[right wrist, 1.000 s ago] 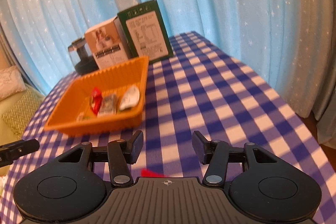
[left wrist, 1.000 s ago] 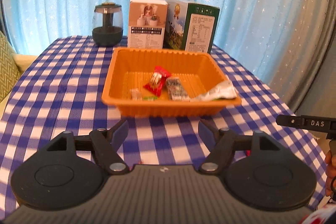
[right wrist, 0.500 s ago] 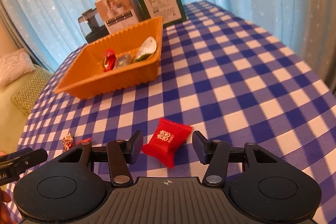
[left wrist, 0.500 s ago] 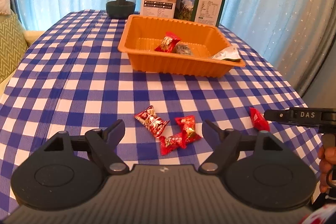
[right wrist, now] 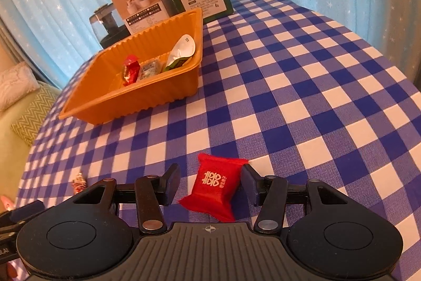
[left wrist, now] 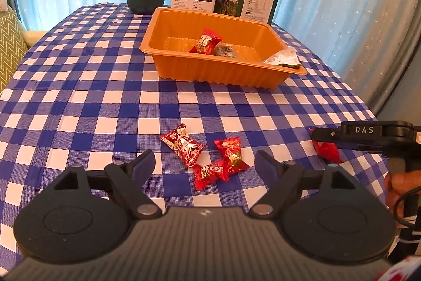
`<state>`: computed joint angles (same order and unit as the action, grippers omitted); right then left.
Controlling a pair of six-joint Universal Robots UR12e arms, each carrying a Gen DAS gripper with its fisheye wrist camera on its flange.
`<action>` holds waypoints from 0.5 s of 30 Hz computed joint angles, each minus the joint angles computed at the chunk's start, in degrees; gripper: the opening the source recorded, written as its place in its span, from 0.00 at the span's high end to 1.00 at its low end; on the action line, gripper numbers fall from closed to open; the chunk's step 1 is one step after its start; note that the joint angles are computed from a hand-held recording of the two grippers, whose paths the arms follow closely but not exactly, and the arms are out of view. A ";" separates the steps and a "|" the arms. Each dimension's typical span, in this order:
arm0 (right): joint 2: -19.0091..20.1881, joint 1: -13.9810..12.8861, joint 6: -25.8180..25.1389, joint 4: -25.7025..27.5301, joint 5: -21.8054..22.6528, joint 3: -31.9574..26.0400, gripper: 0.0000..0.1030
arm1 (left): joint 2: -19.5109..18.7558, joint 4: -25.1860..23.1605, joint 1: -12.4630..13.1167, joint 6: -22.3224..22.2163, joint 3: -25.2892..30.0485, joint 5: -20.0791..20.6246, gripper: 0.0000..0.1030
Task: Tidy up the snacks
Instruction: 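Grasp the red square candy with the right gripper while the left grasps a red wrapped candy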
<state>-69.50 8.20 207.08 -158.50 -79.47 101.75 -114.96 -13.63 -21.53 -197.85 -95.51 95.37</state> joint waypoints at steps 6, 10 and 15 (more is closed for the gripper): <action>0.36 1.18 -4.71 2.24 -3.75 -0.88 0.57 | -0.20 -0.69 0.17 -1.43 0.24 -0.15 0.21; 0.25 1.32 -6.09 2.84 -4.16 -0.93 0.70 | -0.43 -1.15 -0.04 -1.13 0.58 -0.16 0.21; 0.09 1.62 -6.78 1.61 -4.63 -0.75 0.72 | -0.52 -1.60 -0.03 -1.50 0.62 -0.30 0.21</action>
